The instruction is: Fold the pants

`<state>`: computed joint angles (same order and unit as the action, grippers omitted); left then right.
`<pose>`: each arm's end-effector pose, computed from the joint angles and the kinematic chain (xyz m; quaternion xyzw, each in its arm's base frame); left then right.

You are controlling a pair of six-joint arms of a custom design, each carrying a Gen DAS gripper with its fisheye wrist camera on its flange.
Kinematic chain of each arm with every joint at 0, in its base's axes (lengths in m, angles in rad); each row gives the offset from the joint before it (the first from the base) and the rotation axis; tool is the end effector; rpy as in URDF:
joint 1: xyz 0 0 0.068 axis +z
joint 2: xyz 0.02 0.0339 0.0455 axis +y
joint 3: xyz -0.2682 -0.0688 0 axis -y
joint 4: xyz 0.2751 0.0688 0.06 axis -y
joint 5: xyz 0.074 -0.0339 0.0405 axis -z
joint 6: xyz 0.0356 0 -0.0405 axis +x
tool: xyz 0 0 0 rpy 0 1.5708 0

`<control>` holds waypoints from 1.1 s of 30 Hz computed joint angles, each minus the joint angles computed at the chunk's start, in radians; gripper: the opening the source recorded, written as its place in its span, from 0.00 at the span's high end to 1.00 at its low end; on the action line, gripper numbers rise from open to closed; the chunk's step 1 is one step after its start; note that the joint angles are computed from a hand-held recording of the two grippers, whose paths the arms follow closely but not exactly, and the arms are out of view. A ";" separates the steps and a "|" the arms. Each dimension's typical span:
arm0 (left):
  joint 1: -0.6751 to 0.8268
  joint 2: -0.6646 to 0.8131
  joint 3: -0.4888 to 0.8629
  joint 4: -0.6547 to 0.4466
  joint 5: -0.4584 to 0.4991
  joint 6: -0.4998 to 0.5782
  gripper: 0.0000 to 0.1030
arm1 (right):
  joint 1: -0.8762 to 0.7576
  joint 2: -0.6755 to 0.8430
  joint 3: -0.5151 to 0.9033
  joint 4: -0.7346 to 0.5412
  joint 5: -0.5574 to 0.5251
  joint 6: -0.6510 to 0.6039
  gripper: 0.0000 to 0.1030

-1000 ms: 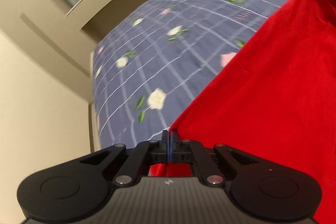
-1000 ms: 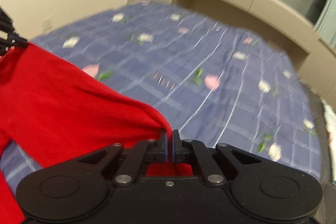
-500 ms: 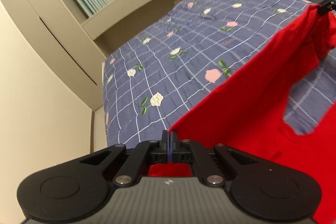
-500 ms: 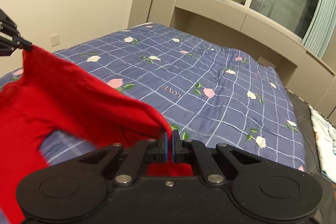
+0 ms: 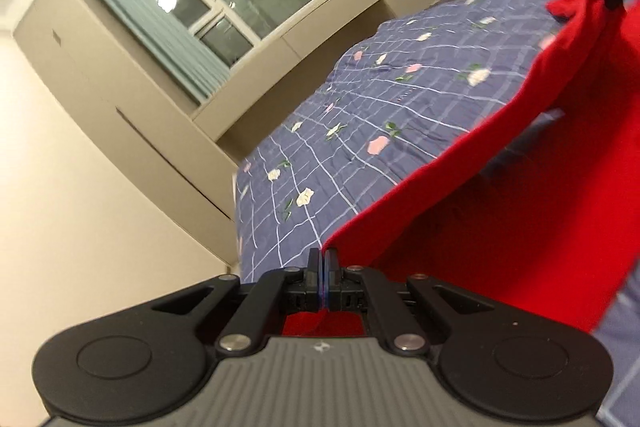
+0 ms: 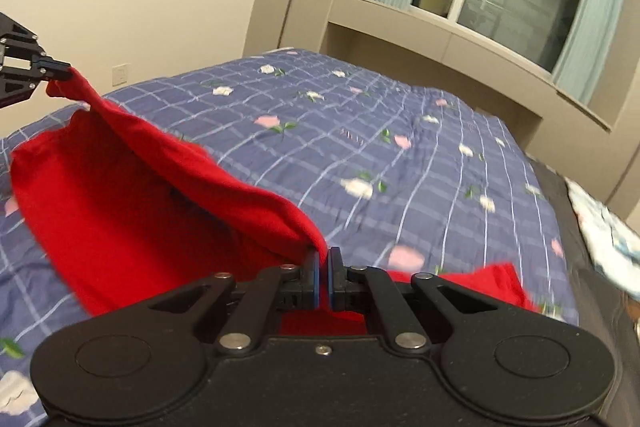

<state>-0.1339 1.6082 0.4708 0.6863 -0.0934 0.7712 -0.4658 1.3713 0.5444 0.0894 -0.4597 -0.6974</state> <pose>0.2963 -0.0366 0.1093 0.3478 0.7720 0.2038 0.4914 0.2534 -0.1097 0.1434 -0.1945 0.8738 -0.0424 0.4437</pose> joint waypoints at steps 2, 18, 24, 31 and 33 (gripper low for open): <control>-0.020 0.010 -0.052 0.060 -0.028 0.011 1.00 | -0.018 -0.041 -0.077 0.032 -0.001 0.013 0.98; -0.027 -0.069 -0.163 -0.002 0.001 -0.043 1.00 | -0.088 -0.156 -0.265 0.141 -0.008 0.072 0.98; -0.061 0.054 -0.163 0.020 -0.036 -0.060 1.00 | -0.130 -0.189 -0.310 0.102 -0.015 0.023 0.98; -0.062 0.059 -0.125 -0.111 -0.043 -0.158 0.98 | -0.124 -0.085 -0.345 0.199 0.025 0.060 0.96; -0.063 0.044 -0.116 -0.147 -0.052 -0.196 0.94 | -0.122 -0.080 -0.351 0.218 0.032 0.081 0.91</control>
